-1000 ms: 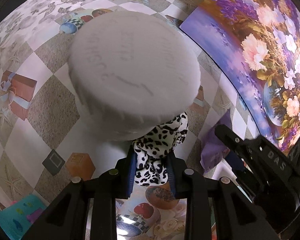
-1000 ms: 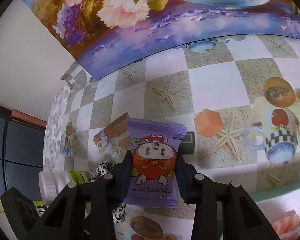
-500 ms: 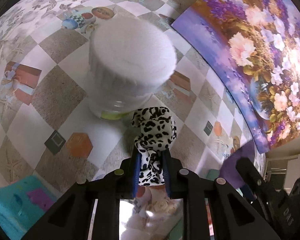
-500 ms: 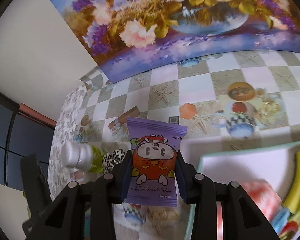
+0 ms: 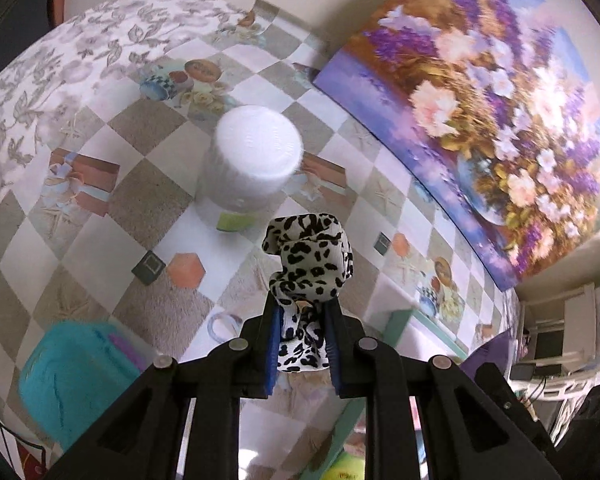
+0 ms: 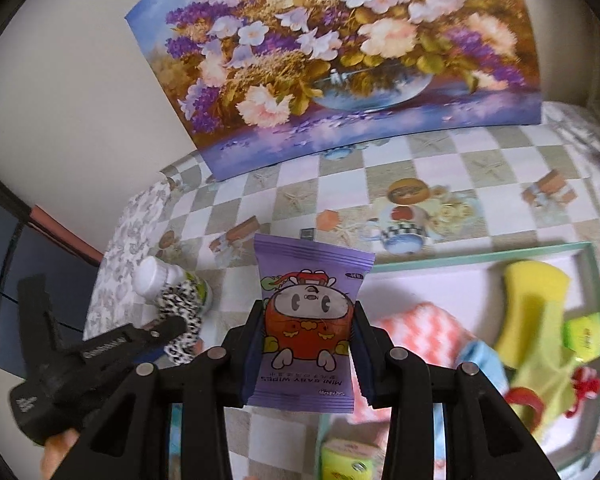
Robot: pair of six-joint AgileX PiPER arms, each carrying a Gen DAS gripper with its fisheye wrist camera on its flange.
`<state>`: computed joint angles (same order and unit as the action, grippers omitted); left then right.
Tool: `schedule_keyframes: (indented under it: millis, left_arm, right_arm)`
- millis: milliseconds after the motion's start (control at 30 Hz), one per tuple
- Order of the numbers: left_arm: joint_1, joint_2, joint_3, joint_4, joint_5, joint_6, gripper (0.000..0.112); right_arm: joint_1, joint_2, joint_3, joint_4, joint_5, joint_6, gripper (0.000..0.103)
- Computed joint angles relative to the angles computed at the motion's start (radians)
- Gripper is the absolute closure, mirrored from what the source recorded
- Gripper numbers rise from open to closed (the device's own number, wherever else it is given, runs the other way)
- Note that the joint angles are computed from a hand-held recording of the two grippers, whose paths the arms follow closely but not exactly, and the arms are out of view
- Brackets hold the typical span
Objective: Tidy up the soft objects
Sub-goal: 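Lift the scrunchie and baby-wipes pack and carry both over the tray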
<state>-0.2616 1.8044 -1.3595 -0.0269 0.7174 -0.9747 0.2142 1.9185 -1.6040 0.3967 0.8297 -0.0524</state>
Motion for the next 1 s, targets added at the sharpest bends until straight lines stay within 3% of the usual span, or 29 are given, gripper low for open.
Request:
schedule_keyframes:
  millis: [567, 800, 1000]
  left_arm:
    - [-0.234, -0.055, -0.076, 0.145, 0.072, -0.057, 0.091]
    - [-0.313, 0.038, -0.176, 0.081, 0.094, 0.043, 0.091]
    - [-0.386, 0.182, -0.333, -0.002, 0.167, 0.144, 0.091]
  right_arm:
    - [-0.111, -0.261, 0.349, -0.117, -0.075, 0.026, 0.062]
    - [-0.197, -0.225, 0.368, -0.208, -0.018, 0.050, 0.062]
    - [-0.253, -0.187, 0.369, -0.171, 0.010, -0.007, 0.061]
